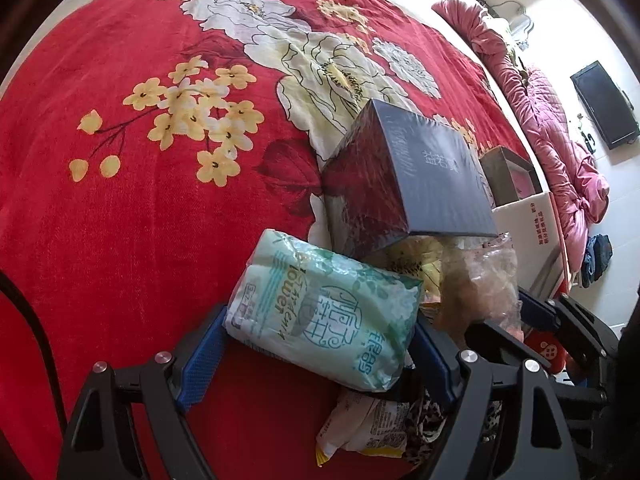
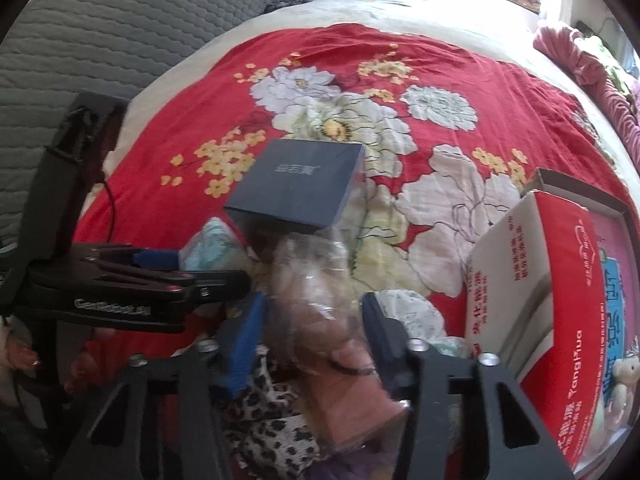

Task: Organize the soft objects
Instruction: 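Grasp the green-and-white tissue pack with the left tool while the right tool grasps the clear bag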

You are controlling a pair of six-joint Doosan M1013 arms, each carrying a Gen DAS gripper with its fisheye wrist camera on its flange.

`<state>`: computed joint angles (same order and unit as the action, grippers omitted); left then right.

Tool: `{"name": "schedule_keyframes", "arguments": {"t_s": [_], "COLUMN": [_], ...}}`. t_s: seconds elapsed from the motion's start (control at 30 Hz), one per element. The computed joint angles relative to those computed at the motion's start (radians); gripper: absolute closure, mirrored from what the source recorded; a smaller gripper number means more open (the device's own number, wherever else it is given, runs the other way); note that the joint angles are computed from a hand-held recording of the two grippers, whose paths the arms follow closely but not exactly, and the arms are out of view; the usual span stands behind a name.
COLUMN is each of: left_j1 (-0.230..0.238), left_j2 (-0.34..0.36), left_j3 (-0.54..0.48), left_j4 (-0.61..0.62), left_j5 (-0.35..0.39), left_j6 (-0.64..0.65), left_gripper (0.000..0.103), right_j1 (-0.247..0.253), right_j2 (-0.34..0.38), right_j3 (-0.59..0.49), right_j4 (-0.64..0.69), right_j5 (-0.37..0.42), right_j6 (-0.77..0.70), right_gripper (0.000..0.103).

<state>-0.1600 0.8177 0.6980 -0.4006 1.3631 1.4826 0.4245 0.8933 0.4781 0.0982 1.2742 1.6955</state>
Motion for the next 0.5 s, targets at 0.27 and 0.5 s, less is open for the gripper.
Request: {"name": "schedule_keyframes", "arguments": {"t_s": [0.27, 0.5], "left_j1": [-0.009, -0.005], "left_j2": [-0.005, -0.039], "left_j3": [0.002, 0.036], "left_j4": [0.032, 0.005], "left_j5": [-0.013, -0.066], "left_j6": [-0.027, -0.046], "left_gripper": [0.023, 0.025], "right_j1": [-0.006, -0.014], "right_j2": [-0.063, -0.114], "right_j3": [0.086, 0.135], "right_j4": [-0.003, 0.001], "right_j5": [-0.088, -0.144], "right_j6": [0.054, 0.075], "right_gripper": [0.058, 0.058]}}
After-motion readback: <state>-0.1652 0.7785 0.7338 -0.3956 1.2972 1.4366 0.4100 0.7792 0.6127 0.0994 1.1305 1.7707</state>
